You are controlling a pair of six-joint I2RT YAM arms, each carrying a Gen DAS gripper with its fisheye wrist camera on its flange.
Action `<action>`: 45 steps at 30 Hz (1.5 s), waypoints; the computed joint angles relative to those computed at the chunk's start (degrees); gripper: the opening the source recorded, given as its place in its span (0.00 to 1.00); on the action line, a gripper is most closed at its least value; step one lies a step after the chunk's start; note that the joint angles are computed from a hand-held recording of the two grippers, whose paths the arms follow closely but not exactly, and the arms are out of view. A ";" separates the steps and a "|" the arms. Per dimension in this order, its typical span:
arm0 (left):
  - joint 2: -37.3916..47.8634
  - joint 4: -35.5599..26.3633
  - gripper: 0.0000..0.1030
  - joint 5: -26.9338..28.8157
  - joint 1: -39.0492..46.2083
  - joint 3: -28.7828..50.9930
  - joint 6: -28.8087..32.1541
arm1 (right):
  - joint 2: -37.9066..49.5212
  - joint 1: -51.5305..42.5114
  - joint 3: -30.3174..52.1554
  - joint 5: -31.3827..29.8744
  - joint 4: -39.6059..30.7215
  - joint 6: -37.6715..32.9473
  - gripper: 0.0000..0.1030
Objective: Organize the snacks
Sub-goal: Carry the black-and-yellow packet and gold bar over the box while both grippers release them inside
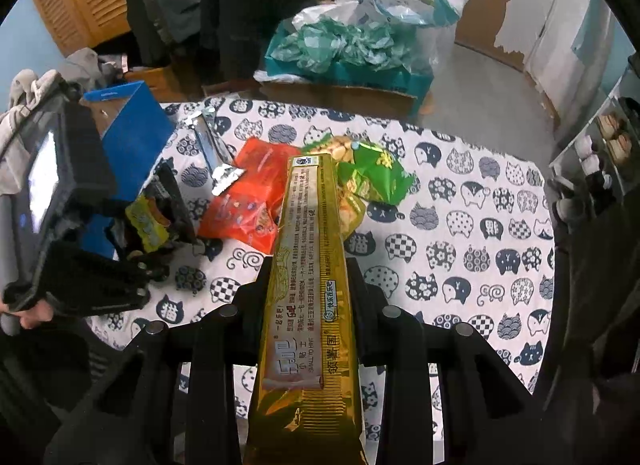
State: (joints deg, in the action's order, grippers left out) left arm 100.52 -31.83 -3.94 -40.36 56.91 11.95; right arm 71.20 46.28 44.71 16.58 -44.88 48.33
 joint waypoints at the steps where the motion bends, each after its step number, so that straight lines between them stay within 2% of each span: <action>1: -1.41 -0.58 0.63 -0.15 0.25 -0.07 0.22 | 0.36 0.22 0.62 0.30 -0.17 -0.07 0.30; 11: -12.60 -4.57 0.63 0.67 6.73 0.26 5.05 | 4.98 2.06 7.19 2.43 -0.73 -1.03 0.30; 21: -16.12 -7.29 0.63 5.65 16.20 2.32 9.81 | 11.86 4.08 16.22 3.34 -0.14 -3.24 0.30; 24: -17.47 -6.61 0.63 5.48 18.85 1.79 11.96 | 14.04 4.40 18.74 2.82 1.33 -4.39 0.30; 35: -17.76 -4.54 0.63 8.20 32.13 -0.14 18.71 | 28.25 6.28 35.82 1.09 1.22 -9.71 0.30; 45: -11.50 -3.11 0.63 9.56 40.90 1.99 21.16 | 43.91 8.39 55.99 -1.57 -3.53 -13.35 0.30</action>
State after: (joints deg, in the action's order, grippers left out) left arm 89.02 -34.94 5.62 0.54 58.90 33.12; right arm 115.12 54.67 100.69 15.02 -48.42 34.98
